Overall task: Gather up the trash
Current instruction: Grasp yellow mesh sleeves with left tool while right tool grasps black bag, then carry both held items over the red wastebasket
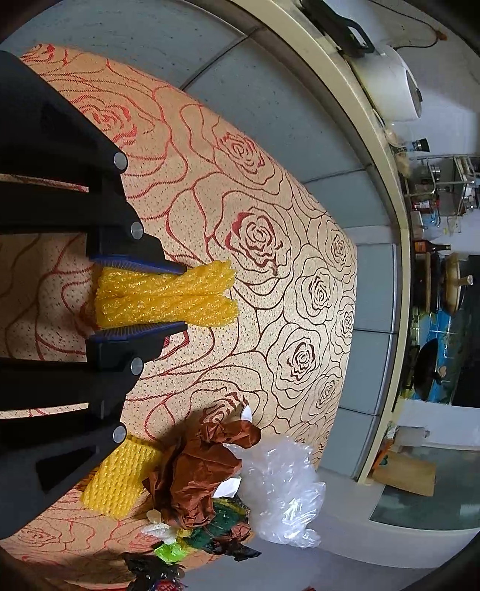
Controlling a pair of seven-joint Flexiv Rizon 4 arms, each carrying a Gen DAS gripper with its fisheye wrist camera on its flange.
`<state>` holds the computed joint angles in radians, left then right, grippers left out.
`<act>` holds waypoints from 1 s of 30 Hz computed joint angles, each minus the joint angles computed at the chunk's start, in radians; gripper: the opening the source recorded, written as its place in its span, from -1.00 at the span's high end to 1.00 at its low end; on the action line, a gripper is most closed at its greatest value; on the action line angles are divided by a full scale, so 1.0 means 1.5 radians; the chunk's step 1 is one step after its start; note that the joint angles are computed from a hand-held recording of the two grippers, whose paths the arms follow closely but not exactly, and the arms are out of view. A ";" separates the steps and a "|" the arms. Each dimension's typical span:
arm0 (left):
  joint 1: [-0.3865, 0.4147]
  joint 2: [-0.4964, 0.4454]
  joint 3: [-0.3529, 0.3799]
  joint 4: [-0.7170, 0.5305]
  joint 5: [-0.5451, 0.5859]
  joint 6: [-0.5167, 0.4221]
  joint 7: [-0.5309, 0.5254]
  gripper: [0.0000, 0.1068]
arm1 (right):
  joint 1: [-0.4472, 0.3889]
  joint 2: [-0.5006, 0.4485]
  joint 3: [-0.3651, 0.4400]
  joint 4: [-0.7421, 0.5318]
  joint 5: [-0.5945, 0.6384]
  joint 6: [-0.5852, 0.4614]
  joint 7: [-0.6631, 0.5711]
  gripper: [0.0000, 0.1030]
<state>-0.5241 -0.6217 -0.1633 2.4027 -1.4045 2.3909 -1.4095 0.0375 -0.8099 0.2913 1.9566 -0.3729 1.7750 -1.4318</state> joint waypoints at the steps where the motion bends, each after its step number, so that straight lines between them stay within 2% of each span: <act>1: -0.002 0.000 -0.001 0.000 -0.004 0.002 0.001 0.55 | 0.007 -0.001 -0.008 0.002 0.002 0.008 -0.002 -0.04; 4: -0.008 -0.003 -0.008 -0.005 -0.033 0.013 0.017 0.55 | -0.009 -0.005 0.007 0.003 -0.008 0.009 -0.008 0.21; 7: -0.009 -0.001 -0.014 0.000 -0.038 0.020 0.011 0.55 | -0.031 -0.010 0.027 0.004 -0.018 0.010 -0.013 0.36; 14: -0.026 0.004 -0.033 -0.003 -0.084 0.064 0.030 0.55 | -0.086 0.004 0.073 0.041 -0.040 0.035 -0.019 0.43; 22: -0.048 0.009 -0.040 -0.008 -0.072 0.120 0.021 0.55 | -0.084 0.048 0.039 0.099 -0.071 0.123 0.010 0.43; 30: -0.062 0.007 -0.052 -0.053 -0.072 0.166 0.078 0.55 | -0.076 0.086 -0.016 0.140 -0.106 0.209 0.054 0.43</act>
<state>-0.6175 -0.6118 -0.2409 2.3228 -1.5131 2.6405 -1.2931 -0.0761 -0.6812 0.2668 2.1672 -0.5317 2.0890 -1.3509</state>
